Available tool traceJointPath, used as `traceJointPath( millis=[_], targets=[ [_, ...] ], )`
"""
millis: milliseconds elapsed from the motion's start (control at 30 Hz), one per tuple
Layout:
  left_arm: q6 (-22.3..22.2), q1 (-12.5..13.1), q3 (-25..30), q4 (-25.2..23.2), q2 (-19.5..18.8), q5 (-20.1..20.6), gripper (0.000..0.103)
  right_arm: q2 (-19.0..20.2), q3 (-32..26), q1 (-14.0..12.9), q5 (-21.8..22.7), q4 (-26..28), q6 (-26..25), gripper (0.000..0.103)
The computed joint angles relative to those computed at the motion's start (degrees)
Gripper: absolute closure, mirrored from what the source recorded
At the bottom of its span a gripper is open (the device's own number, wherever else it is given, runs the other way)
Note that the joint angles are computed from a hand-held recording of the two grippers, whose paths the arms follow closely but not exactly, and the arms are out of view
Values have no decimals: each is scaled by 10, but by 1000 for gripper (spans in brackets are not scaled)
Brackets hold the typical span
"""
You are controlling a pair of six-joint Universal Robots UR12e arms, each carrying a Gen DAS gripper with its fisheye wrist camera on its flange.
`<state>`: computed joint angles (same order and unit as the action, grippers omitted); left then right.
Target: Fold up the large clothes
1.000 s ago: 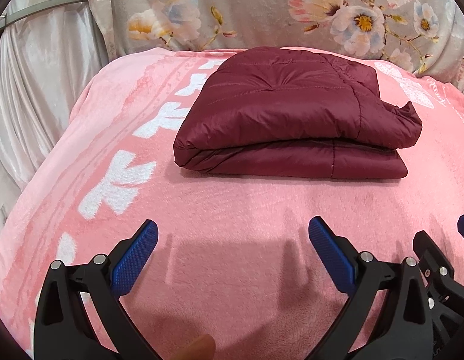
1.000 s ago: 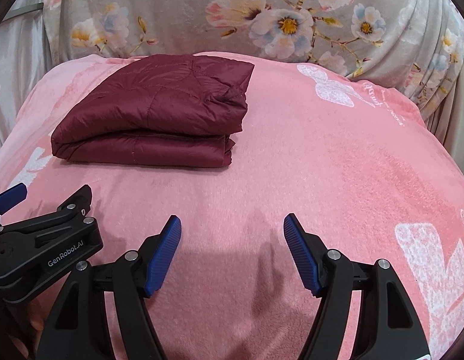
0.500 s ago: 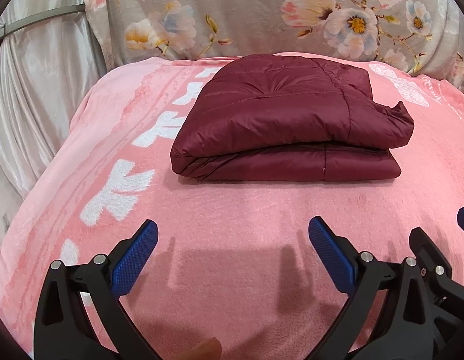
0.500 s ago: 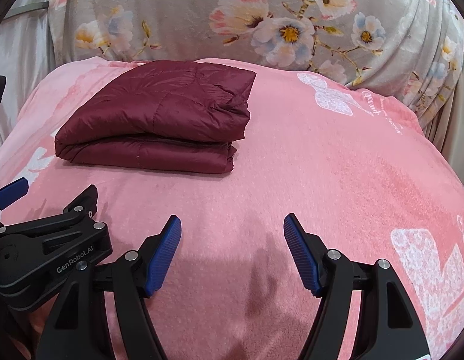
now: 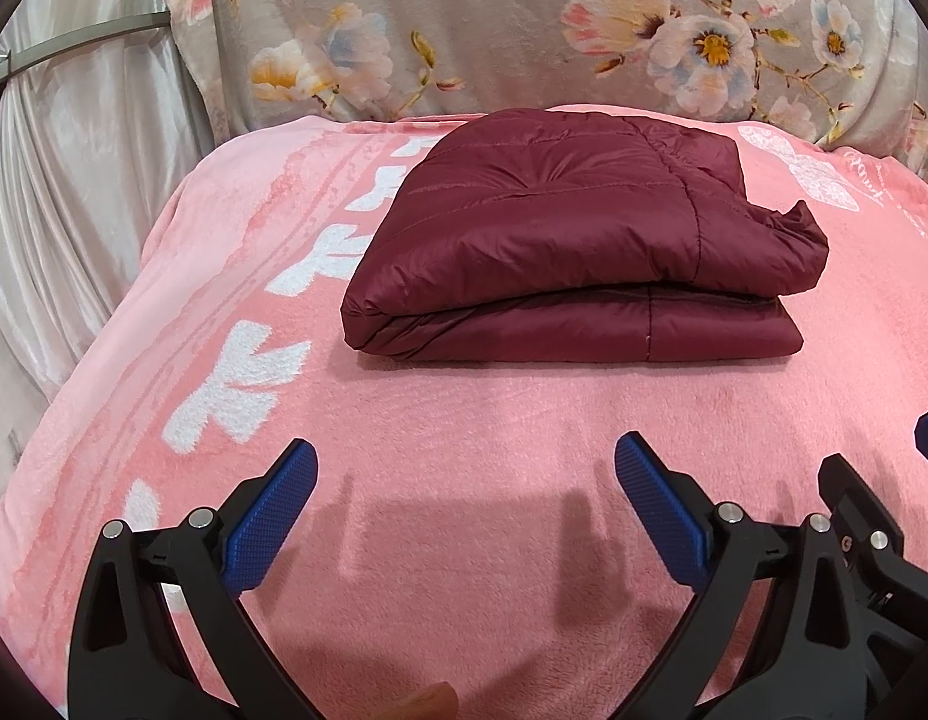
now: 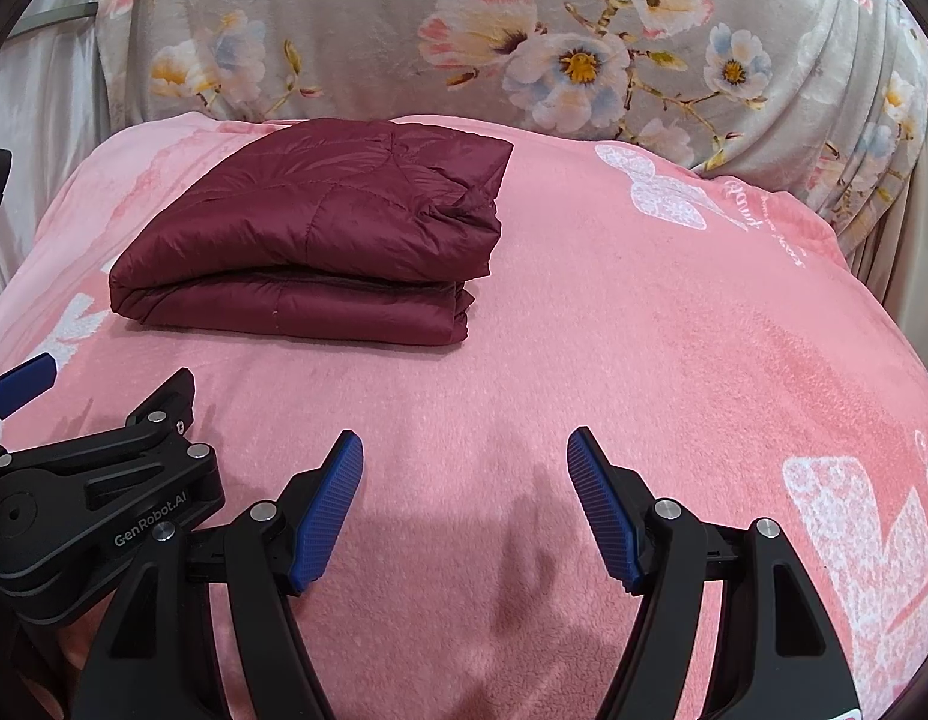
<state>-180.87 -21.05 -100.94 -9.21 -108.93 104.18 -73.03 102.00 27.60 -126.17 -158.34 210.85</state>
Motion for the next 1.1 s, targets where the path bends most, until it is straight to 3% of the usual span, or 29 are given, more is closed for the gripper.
traceJointPath(
  millis=[1100],
  targets=[
    [10, 0, -2, 11, 1, -1, 14, 1, 0, 2, -6, -3, -4, 34]
  ],
)
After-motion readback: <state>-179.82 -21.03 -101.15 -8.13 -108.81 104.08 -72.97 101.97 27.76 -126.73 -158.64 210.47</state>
